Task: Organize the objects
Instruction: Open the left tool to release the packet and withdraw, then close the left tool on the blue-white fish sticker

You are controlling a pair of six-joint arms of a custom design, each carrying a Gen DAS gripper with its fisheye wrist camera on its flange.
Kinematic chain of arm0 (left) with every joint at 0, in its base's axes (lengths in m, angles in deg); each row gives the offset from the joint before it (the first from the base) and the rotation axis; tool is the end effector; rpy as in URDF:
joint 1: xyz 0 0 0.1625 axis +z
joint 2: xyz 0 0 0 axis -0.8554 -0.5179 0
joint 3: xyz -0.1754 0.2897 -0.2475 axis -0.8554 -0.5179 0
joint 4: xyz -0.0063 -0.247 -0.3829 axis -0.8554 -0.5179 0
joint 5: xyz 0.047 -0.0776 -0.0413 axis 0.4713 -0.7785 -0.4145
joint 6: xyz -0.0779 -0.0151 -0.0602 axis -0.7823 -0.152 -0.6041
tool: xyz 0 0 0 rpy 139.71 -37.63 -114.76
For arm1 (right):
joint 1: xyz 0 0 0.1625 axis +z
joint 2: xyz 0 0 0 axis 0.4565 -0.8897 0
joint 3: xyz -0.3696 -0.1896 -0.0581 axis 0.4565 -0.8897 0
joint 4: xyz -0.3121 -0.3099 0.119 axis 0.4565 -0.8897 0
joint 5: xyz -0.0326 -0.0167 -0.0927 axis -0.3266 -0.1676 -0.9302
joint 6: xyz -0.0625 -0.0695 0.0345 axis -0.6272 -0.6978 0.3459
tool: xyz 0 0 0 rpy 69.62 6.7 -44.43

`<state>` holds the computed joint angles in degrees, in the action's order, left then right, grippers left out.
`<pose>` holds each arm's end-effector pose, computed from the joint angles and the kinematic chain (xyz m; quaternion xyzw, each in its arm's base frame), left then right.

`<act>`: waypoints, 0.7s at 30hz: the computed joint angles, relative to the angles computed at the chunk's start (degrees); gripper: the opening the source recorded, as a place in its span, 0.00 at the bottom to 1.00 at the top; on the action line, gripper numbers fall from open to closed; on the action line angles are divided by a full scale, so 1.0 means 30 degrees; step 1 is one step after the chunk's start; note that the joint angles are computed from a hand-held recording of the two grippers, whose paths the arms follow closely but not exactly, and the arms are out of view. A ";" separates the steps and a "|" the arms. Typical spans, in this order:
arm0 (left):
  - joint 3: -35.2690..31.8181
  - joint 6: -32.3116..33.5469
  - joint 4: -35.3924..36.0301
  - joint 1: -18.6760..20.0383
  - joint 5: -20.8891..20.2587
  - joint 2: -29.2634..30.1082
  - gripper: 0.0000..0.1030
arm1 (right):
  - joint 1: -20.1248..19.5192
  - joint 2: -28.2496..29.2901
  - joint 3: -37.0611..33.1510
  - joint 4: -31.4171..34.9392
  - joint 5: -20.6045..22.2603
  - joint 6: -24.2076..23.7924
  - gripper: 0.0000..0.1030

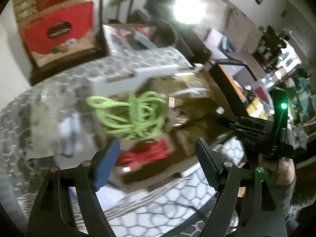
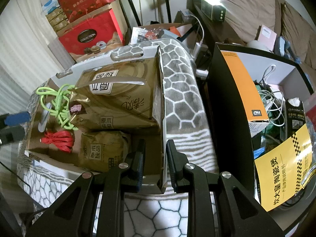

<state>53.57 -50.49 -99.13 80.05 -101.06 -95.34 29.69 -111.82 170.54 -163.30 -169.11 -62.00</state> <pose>-0.2965 -0.3126 -0.0096 0.1135 0.9507 -0.1808 0.2249 -0.0964 -0.3639 0.2525 0.2105 -0.9246 0.1565 0.2761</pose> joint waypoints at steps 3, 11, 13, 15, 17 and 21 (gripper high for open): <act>0.0634 -0.1354 0.1684 -0.0194 0.0889 -0.1370 0.81 | -0.0024 -0.0004 0.0000 -0.0016 0.0000 -0.0025 0.21; 0.3322 -0.5403 0.5888 0.0203 0.2111 -0.5985 0.82 | -0.0029 0.0073 0.0009 -0.0082 0.0082 0.0053 0.21; 0.3884 -0.6777 0.7413 0.0413 0.2355 -0.7051 0.82 | -0.0029 0.0098 0.0024 -0.0129 0.0082 0.0050 0.22; 0.4558 -0.8050 0.8824 0.0580 0.2570 -0.8118 0.82 | -0.0030 0.0097 0.0023 -0.0134 0.0066 0.0028 0.22; 0.5190 -0.8956 0.9569 0.0868 0.2510 -0.8975 0.82 | -0.0052 0.0085 0.0018 -0.0119 0.0094 0.0008 0.23; 0.6395 -1.0025 0.9326 0.1417 0.2541 -1.0013 0.80 | -0.0036 0.0090 0.0012 -0.0109 0.0074 0.0048 0.23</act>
<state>72.75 -80.56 -71.15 84.30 -93.43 -125.37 29.59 -111.55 170.57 -163.63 -168.89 -61.86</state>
